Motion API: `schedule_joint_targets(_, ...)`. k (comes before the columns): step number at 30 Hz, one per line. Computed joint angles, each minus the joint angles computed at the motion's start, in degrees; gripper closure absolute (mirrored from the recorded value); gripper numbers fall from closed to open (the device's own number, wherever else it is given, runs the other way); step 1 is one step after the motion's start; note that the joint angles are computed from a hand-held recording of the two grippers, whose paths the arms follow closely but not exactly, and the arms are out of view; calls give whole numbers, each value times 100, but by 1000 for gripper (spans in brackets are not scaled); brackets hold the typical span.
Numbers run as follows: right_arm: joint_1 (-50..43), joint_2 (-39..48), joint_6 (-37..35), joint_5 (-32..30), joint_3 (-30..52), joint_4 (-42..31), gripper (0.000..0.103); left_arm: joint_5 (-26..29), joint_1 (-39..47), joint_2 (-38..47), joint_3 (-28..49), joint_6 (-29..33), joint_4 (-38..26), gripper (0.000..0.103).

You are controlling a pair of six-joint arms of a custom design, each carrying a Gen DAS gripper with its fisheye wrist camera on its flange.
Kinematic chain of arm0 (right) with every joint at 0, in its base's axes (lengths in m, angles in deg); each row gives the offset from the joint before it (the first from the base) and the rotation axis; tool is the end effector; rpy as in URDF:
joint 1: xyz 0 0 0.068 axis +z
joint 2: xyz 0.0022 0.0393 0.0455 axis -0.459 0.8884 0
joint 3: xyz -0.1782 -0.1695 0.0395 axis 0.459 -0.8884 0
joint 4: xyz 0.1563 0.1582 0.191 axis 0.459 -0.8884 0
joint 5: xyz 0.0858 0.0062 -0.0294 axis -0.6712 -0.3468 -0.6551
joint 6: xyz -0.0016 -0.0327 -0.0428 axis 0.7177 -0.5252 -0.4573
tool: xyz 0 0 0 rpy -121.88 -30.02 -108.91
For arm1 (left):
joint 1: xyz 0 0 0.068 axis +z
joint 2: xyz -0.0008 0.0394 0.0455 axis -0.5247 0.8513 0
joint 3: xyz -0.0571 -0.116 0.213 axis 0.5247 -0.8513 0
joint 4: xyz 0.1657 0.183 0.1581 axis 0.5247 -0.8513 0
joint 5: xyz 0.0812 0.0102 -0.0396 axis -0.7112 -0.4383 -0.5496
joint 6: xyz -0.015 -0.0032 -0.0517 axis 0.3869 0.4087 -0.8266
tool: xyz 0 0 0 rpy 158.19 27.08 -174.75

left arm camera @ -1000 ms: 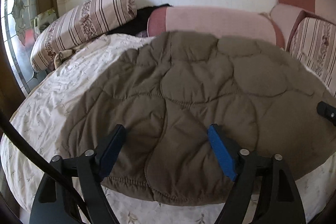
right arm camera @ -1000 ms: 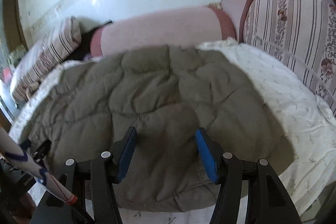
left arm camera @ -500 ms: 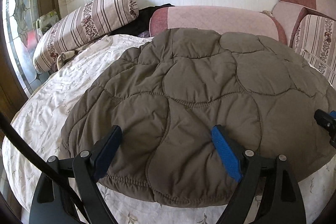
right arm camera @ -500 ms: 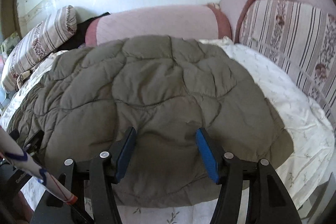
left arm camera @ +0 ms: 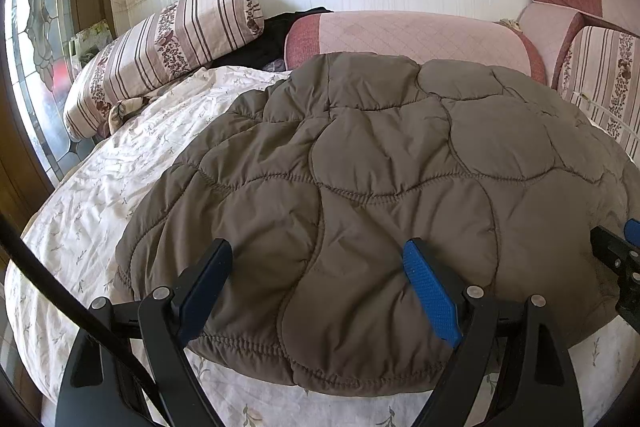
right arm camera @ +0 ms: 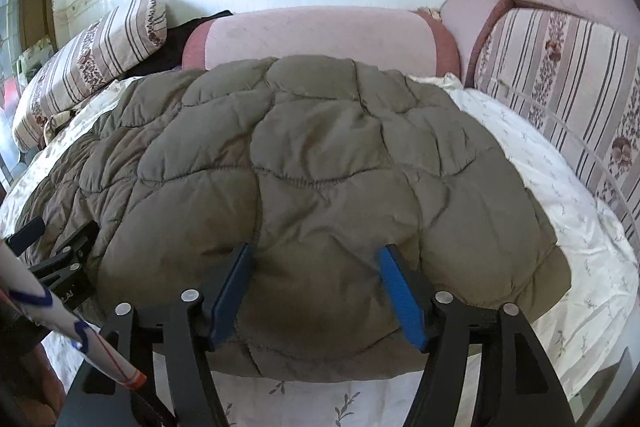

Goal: Fold large clothes

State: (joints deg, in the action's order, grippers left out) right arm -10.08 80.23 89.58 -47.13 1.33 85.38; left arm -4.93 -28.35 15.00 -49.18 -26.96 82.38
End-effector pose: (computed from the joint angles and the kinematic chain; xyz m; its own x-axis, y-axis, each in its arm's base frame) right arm 0.3139 0.0938 0.1081 -0.6713 -0.0652 -0.7383 -0.1352 0.9902 0.0355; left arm 0.2991 0.0255 0.1354 -0.6060 -0.0923 -0.7901 -0.2715 0.9576 0.0963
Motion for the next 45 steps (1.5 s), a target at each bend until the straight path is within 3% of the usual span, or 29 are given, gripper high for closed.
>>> schedule_joint_targets(8,-90,-381,154,-68,-148,-44,30,174,88,-247,-99,-102,-96,16)
schedule_joint_targets(11,-90,-1213,403,192,-404,-432,30,291,149,-956,-342,-114,-473,16)
schedule_joint_targets(13,-105,-2009,620,136,-637,-810,28,406,195,-1892,-671,-92,-788,16)
schedule_joint_targets(21,377,-5272,616,391,-895,-2923,13,1029,421,-4990,-368,-100,-3434,9)
schedule_joint_targets(27,908,-6490,787,824,-547,-4251,6,1022,571,-6186,476,-3,-4979,0)
schedule_joint_targets(31,1890,-6632,1010,1918,-391,-4816,1,592,343,-6551,678,121,-5533,0)
schedule_joint_targets(33,2317,-6529,1178,2344,-404,-4972,1,-16,-45,-6764,413,83,-5515,0)
schedule_joint_targets(37,2933,-6245,1366,3110,-509,-5091,1,-761,-497,-6177,352,-213,-5860,0)
schedule_joint_targets(41,3064,-6065,1429,3260,-589,-5078,1,-1466,-895,-5785,353,-469,-5962,0)
schedule_joint_targets(45,2992,-5918,1382,3209,-602,-4993,1,-1600,-948,-5759,302,-376,-5943,0)
